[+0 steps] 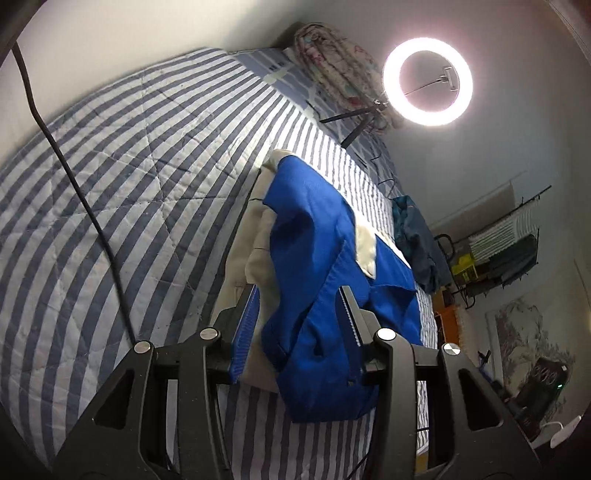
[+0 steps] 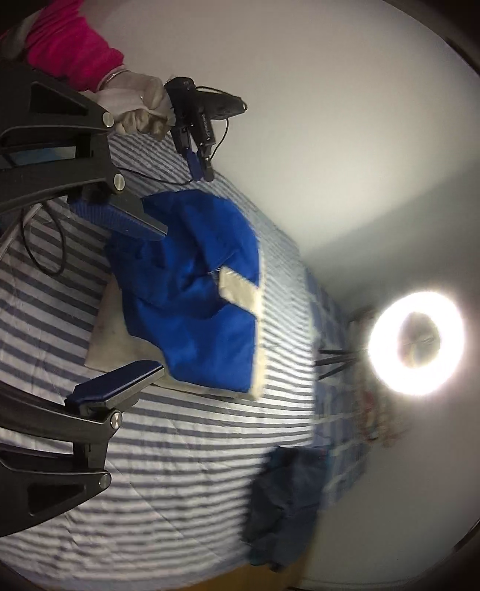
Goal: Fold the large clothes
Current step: 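Lower the folded collar onto the bundle and release with both tools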
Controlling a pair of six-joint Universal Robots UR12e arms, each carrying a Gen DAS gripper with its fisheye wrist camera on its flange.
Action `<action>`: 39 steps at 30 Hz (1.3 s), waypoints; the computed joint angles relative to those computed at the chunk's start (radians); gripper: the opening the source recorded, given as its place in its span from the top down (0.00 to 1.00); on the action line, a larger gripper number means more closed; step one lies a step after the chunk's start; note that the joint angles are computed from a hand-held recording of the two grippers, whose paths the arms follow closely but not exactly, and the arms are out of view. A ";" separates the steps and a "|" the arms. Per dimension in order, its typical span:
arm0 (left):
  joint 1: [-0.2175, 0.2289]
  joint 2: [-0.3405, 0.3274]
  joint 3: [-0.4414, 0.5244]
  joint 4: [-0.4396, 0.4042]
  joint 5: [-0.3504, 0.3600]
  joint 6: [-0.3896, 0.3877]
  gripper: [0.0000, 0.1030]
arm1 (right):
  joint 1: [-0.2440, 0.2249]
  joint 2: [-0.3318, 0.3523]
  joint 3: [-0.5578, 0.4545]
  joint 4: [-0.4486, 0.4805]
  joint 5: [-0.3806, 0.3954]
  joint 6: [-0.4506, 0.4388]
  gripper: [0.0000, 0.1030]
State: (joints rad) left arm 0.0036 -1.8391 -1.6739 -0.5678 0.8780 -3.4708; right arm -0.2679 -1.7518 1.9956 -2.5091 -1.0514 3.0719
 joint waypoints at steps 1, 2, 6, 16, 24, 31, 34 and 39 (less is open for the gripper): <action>-0.001 -0.006 0.003 0.000 0.001 -0.003 0.58 | 0.001 0.017 0.000 0.010 0.008 0.022 0.34; -0.004 -0.012 0.010 -0.011 0.003 -0.001 0.58 | 0.001 0.031 -0.002 0.018 0.019 0.044 0.36; -0.019 -0.036 0.035 -0.057 0.009 0.043 0.58 | 0.011 0.102 -0.004 0.031 0.035 0.131 0.38; -0.009 -0.055 0.023 -0.070 -0.087 -0.020 0.98 | 0.028 0.191 -0.026 0.048 0.082 0.201 0.98; -0.002 0.011 -0.027 -0.179 -0.134 0.061 1.00 | -0.048 0.109 0.004 0.023 0.203 0.179 1.00; -0.025 0.011 -0.026 -0.219 -0.022 0.111 1.00 | -0.015 0.124 0.043 0.080 0.088 0.166 1.00; -0.039 0.027 -0.027 -0.221 0.040 0.139 0.98 | -0.010 0.123 0.038 0.090 0.068 0.152 1.00; -0.052 0.066 -0.019 -0.195 0.144 0.203 0.98 | 0.011 0.084 -0.002 0.162 -0.021 0.042 0.85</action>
State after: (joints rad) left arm -0.0486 -1.7726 -1.6928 -0.7631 1.0216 -3.2681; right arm -0.2573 -1.6681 1.9939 -2.3475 -1.0724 3.1144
